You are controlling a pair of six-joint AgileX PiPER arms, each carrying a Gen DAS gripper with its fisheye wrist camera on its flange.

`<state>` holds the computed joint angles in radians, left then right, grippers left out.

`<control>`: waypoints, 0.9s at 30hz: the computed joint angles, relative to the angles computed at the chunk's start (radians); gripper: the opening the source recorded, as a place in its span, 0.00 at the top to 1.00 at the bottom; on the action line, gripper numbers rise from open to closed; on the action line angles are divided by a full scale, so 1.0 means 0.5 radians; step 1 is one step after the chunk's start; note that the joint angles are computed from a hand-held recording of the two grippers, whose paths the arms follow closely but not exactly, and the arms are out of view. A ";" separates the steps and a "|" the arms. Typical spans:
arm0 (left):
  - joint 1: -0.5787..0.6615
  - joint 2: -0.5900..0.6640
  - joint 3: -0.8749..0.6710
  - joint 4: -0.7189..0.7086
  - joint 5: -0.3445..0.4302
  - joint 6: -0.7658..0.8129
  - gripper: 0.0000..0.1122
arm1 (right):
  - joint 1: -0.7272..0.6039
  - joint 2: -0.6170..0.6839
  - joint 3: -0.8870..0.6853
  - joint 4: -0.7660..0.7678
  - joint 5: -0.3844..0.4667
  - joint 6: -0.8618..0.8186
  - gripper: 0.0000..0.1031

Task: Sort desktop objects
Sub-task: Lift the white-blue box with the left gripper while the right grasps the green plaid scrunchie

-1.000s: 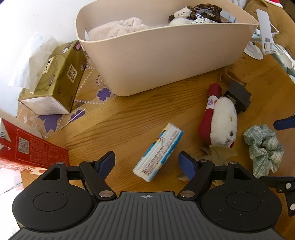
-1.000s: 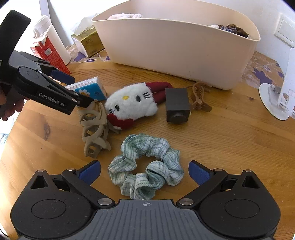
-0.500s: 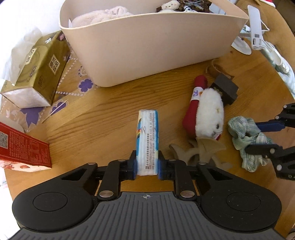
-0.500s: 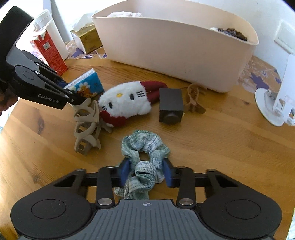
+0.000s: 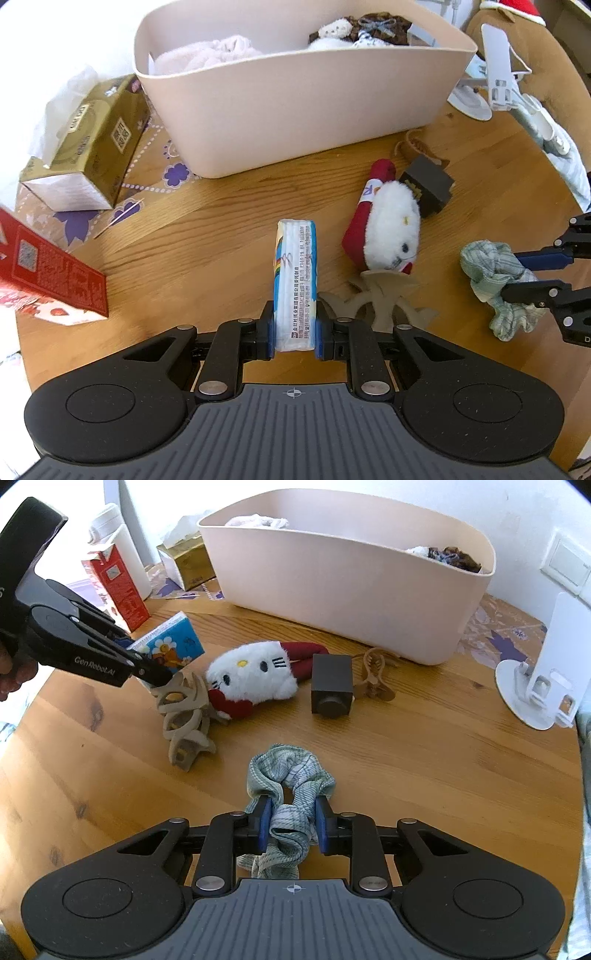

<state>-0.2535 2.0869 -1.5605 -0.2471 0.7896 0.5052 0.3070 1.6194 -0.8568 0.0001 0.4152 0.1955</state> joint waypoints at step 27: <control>-0.128 -0.585 0.272 0.132 -0.125 -0.216 0.83 | -0.556 -0.724 0.244 0.239 0.054 -0.465 0.78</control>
